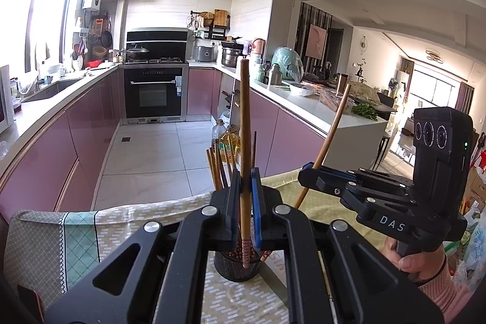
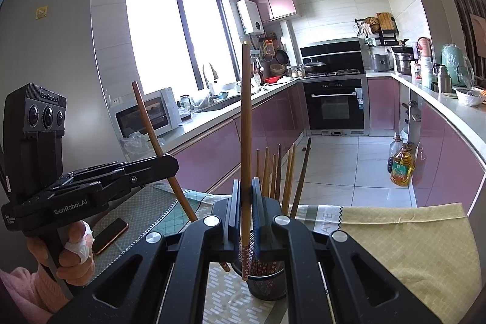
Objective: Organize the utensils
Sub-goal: 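Lower both held chopsticks into the black mesh holder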
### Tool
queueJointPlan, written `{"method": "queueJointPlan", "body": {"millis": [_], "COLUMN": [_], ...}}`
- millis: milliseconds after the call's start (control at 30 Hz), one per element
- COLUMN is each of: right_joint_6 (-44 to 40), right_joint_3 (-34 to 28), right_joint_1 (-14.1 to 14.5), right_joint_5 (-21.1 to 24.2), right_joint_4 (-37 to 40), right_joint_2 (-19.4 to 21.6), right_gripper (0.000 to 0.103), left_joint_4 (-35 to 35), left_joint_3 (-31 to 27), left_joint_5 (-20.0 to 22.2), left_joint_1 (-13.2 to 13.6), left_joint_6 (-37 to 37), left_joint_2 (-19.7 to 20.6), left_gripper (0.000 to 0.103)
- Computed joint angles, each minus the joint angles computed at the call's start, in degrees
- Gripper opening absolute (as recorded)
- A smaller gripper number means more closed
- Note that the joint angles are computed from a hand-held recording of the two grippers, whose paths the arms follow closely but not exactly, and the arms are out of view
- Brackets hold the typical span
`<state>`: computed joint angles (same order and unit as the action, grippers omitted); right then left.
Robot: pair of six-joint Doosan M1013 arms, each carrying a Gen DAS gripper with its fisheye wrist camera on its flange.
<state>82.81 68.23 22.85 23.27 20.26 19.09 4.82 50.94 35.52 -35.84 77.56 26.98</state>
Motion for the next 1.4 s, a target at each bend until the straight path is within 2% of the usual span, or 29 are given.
{"method": "queueJointPlan", "body": {"millis": [433,967,1400], "right_joint_6": [4.43,7.9,8.43], "right_joint_3": [-1.87,-4.4,-5.1], "right_joint_1": [0.56,0.21,-0.11], "right_joint_5": [0.52,4.39,7.21], "right_joint_4": [-4.99,-7.24,-6.97], "right_joint_2": [1.24,3.23,4.31], "right_gripper": [0.006,0.006,0.006], "left_joint_4": [-0.42,-1.04,-0.61], "left_joint_3": [-0.12,-3.08,-6.96], "left_joint_5": [0.07,4.35,9.49], "left_joint_1": [0.15,0.24,0.36], "left_joint_6": [0.2,0.34,0.3], "left_joint_2": [0.58,2.61,5.28], "left_gripper": [0.008,0.008,0.008]}}
